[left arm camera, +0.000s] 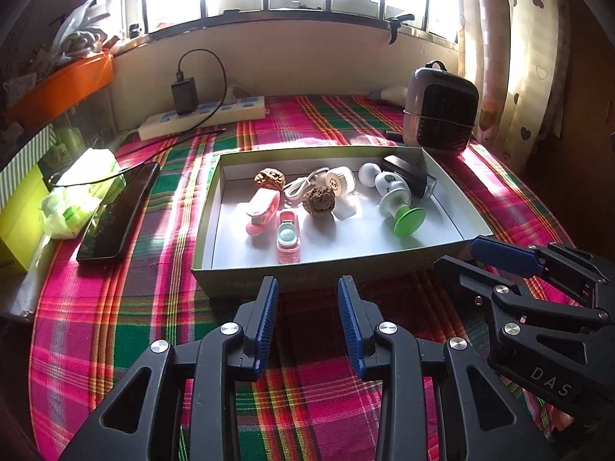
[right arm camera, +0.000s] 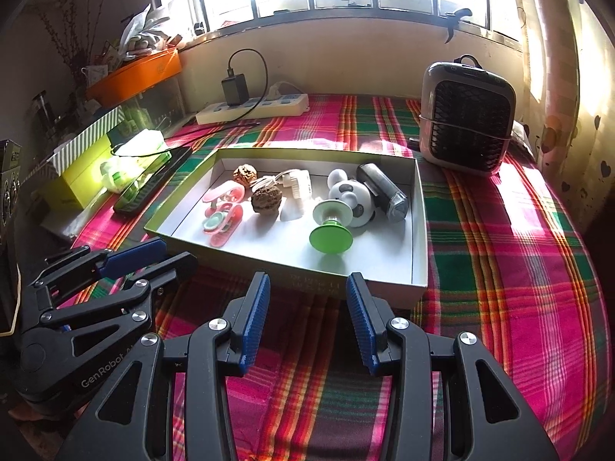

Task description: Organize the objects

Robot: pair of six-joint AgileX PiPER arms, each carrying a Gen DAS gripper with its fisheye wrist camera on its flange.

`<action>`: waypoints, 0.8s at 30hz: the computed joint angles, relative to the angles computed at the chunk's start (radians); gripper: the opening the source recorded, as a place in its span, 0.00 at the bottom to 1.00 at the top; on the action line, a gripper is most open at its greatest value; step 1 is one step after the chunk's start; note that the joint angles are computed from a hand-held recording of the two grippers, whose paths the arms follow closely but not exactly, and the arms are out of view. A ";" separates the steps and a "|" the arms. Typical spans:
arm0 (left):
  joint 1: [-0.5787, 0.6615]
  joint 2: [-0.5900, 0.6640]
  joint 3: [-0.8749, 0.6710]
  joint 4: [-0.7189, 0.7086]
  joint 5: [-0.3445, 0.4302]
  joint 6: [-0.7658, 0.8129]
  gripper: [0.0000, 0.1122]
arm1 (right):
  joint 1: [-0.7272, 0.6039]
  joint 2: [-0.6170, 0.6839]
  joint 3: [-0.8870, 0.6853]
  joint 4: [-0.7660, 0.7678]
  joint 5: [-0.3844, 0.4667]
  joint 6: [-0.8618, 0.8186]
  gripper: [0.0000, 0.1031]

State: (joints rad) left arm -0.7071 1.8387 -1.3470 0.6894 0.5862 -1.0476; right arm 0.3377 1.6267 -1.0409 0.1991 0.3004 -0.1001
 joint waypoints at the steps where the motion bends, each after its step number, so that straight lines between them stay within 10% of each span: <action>1: -0.005 -0.003 0.009 0.006 0.001 -0.012 0.27 | 0.003 -0.002 0.006 -0.020 0.000 0.022 0.42; 24: -0.076 -0.024 0.134 0.067 0.034 -0.224 0.28 | 0.055 -0.034 0.122 -0.362 0.020 0.408 0.49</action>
